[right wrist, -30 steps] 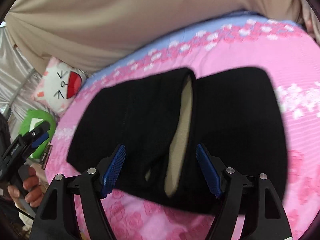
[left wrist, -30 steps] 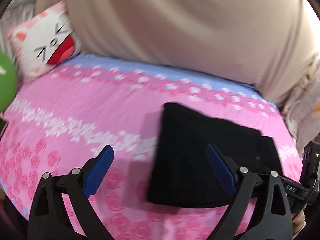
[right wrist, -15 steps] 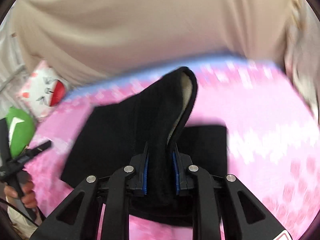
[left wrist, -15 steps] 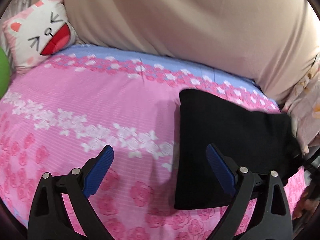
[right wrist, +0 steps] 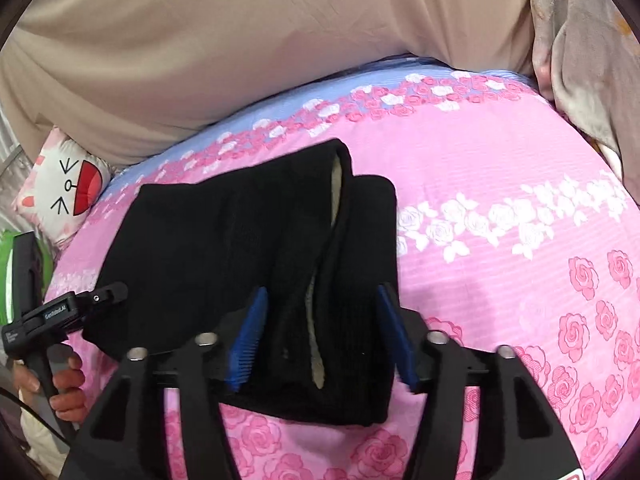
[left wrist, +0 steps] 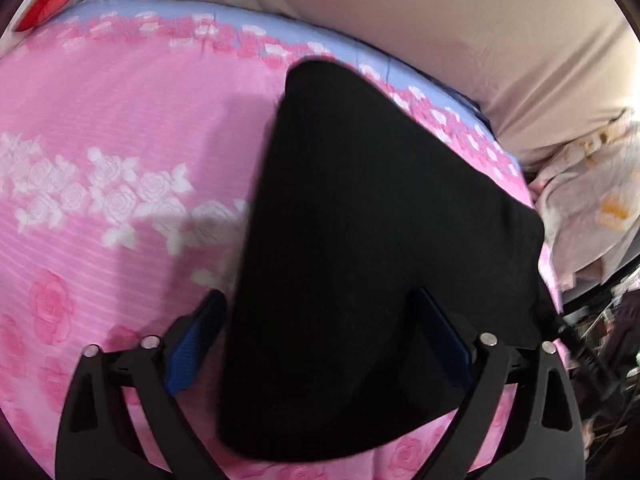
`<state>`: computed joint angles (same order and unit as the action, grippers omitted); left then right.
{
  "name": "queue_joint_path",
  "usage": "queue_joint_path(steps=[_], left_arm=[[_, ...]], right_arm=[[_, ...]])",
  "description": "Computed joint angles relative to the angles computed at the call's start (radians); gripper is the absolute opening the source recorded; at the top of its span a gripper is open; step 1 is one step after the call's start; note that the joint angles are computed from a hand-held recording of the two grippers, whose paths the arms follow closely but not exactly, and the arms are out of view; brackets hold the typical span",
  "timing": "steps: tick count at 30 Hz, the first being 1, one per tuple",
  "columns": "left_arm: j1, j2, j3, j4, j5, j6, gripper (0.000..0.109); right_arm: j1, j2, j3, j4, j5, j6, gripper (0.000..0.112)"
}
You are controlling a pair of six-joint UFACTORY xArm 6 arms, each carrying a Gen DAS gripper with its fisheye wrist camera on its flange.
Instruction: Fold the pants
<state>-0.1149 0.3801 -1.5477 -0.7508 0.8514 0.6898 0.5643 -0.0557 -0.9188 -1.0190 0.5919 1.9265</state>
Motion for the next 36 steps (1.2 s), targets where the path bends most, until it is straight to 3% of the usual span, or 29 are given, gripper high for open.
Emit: queue_joint_path(steps=[1, 2, 4, 5, 6, 7, 9, 12, 14, 15, 16, 19, 21, 23, 24, 25, 27, 30, 33, 34, 36], left_arm=[[0.0, 0.006, -0.007, -0.009, 0.008, 0.015, 0.078], [0.007, 0.019, -0.027, -0.03, 0.049, 0.033, 0.071], [0.025, 0.026, -0.04, -0.068, 0.08, 0.05, 0.046], [0.038, 0.029, -0.051, -0.088, 0.102, 0.061, 0.041], [0.05, 0.028, -0.055, -0.11, 0.117, 0.069, 0.032], [0.068, 0.029, -0.066, -0.134, 0.144, 0.078, 0.029], [0.089, 0.029, -0.078, -0.142, 0.177, 0.08, 0.026], [0.112, -0.023, -0.028, -0.129, 0.145, 0.104, 0.026], [0.134, -0.084, 0.034, -0.117, 0.079, 0.163, 0.026], [0.14, -0.091, 0.042, -0.089, 0.058, 0.159, 0.03], [0.145, -0.077, 0.033, -0.041, 0.057, 0.135, 0.034], [0.155, -0.031, 0.01, 0.014, 0.08, 0.075, 0.042], [0.135, -0.099, 0.086, 0.02, -0.025, 0.118, 0.043], [0.106, -0.161, 0.156, 0.021, -0.157, 0.144, 0.045], [0.083, -0.195, 0.196, -0.017, -0.254, 0.188, 0.052], [0.062, -0.208, 0.211, -0.046, -0.33, 0.22, 0.064], [0.034, -0.208, 0.212, -0.046, -0.411, 0.223, 0.068], [0.022, -0.124, 0.107, 0.058, -0.376, 0.091, 0.068], [0.025, 0.038, -0.111, 0.185, -0.234, -0.079, 0.068], [0.016, 0.098, -0.177, 0.27, -0.232, -0.165, 0.067], [0.004, 0.191, -0.285, 0.4, -0.23, -0.285, 0.065]], right_arm=[[0.006, -0.003, 0.004, 0.011, 0.019, -0.003, 0.068], [0.001, -0.004, 0.008, 0.013, 0.013, 0.0, 0.069], [-0.021, -0.007, 0.026, 0.008, -0.037, 0.029, 0.076], [-0.045, -0.002, 0.04, -0.006, -0.101, 0.057, 0.074], [-0.068, 0.013, 0.047, -0.042, -0.174, 0.102, 0.07], [-0.076, 0.028, 0.039, -0.061, -0.204, 0.12, 0.058], [-0.058, 0.06, -0.005, -0.092, -0.203, 0.123, 0.048], [-0.013, 0.095, -0.089, -0.03, -0.139, 0.013, 0.041], [-0.011, 0.123, -0.117, -0.035, -0.2, -0.005, 0.041], [-0.018, 0.15, -0.13, -0.029, -0.25, -0.017, 0.042], [-0.023, 0.171, -0.139, -0.013, -0.276, -0.034, 0.055], [-0.013, 0.178, -0.134, -0.047, -0.254, 0.039, 0.06], [0.025, 0.127, -0.138, 0.014, -0.138, -0.01, 0.06], [0.063, 0.095, -0.172, -0.014, -0.009, -0.061, 0.062], [0.066, 0.09, -0.187, -0.034, 0.01, -0.07, 0.068], [0.052, 0.094, -0.206, -0.059, -0.011, -0.078, 0.072], [0.002, 0.132, -0.237, -0.045, -0.091, -0.131, 0.073], [-0.065, 0.252, -0.319, 0.108, -0.14, -0.298, 0.072], [-0.116, 0.345, -0.361, 0.206, -0.264, -0.348, 0.03], [-0.111, 0.354, -0.377, 0.199, -0.26, -0.339, 0.012], [-0.098, 0.308, -0.37, 0.083, -0.287, -0.258, 0.009]])
